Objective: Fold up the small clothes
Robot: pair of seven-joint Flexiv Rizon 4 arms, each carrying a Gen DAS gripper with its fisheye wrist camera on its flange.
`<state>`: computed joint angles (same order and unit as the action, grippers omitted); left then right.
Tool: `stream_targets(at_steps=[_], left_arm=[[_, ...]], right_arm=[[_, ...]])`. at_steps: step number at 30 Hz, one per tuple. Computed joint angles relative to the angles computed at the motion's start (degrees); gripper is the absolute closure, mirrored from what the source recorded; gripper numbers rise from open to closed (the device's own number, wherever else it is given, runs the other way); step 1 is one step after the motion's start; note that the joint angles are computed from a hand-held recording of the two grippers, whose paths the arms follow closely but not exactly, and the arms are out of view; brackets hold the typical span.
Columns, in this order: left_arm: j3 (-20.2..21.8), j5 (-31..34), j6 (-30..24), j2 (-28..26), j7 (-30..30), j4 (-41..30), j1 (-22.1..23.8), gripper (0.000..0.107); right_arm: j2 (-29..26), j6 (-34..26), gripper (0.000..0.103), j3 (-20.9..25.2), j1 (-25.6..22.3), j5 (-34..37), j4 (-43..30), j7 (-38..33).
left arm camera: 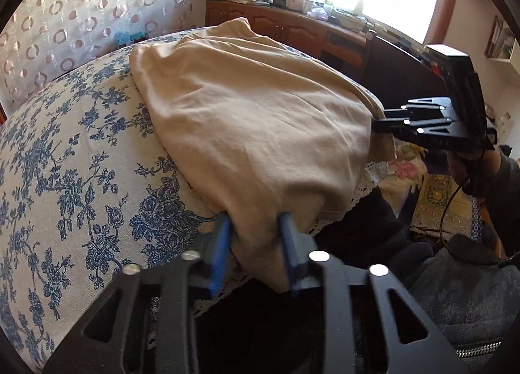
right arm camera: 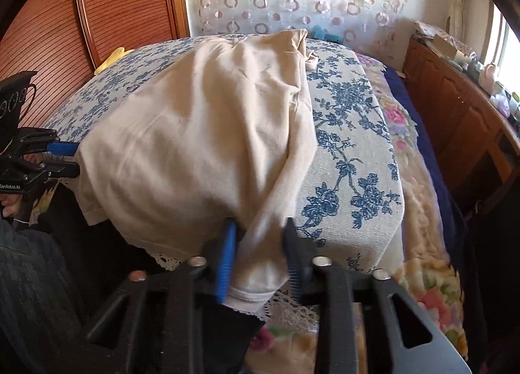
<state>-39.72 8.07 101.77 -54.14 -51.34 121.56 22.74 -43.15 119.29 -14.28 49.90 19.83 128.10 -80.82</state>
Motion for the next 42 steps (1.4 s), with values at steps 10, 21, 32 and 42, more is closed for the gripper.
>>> stream_targets(at_steps=[10, 21, 32, 42], left_arm=[[-12.0, 0.8, -2.8, -3.5, 0.7, 1.0, 10.1, 0.101], [-18.5, -4.1, -5.9, -5.9, 1.7, -12.3, 9.2, 0.101], [-2.9, -18.6, -15.4, -6.5, 3.4, -34.4, -7.2, 0.101], [0.2, -23.9, -16.6, -6.0, 10.7, -33.1, -8.3, 0.032]], right_arm=[[1.5, 6.1, 0.097, 7.8, -7.9, -4.5, 0.8, -1.2], [7.6, 10.1, 0.097, 13.0, -19.1, -10.9, -5.2, -3.8], [-3.0, -11.0, 0.097, 7.9, -21.9, -17.5, -29.8, 2.3], [-6.9, -15.1, 0.071, 7.9, -25.7, -25.8, -36.4, 10.3]])
